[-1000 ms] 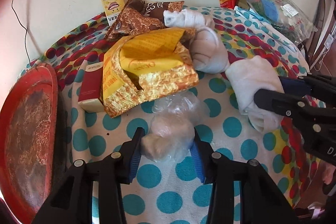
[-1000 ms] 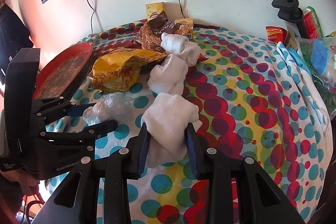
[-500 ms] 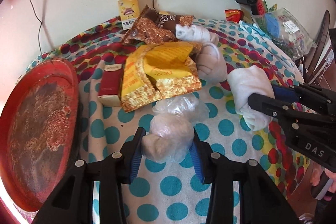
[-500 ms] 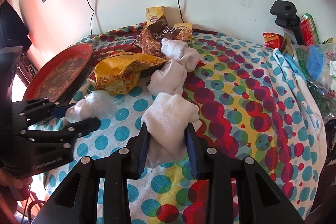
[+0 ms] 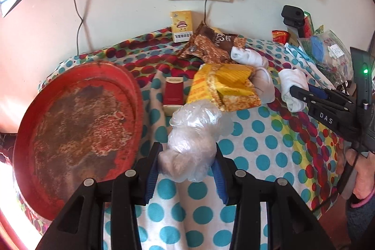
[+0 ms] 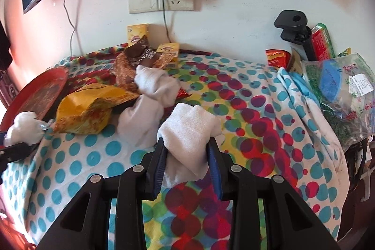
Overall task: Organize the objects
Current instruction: 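Carry the plastic bundle over the red tray and release it with the left gripper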
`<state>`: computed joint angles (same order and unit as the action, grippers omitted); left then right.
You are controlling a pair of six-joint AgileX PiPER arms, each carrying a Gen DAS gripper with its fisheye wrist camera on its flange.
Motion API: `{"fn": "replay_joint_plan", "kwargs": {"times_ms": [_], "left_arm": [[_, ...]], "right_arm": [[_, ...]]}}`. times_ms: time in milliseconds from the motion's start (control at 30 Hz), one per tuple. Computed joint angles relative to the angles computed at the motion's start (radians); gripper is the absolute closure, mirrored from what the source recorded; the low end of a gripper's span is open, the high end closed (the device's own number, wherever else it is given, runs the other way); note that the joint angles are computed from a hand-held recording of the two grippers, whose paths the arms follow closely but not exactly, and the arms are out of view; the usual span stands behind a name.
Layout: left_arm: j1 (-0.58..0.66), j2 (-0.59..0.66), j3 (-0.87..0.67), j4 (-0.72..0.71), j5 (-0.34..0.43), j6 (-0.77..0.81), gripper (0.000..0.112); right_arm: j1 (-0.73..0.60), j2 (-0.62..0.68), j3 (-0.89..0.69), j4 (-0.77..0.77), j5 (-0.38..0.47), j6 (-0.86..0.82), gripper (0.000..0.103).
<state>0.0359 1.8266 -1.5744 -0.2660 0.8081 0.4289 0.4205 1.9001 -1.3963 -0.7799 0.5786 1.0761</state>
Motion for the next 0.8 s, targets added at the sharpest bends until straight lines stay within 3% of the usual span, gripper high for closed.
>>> {"fn": "replay_joint_plan", "kwargs": {"times_ms": [267,700,800], "left_arm": [[0.084,-0.007,-0.032,-0.011,0.023,0.013,0.071],[0.203,0.130,-0.264,0.099,0.082,-0.080,0.071],[0.227,0.203,-0.378,0.120,0.127,-0.104,0.071]], "right_arm": [[-0.011,0.031,0.014,-0.159,0.001,0.194,0.072],[-0.018,0.034,0.014,-0.158,0.013,0.217,0.071],[-0.014,0.033,0.016,-0.176,0.021,0.232,0.071]]}}
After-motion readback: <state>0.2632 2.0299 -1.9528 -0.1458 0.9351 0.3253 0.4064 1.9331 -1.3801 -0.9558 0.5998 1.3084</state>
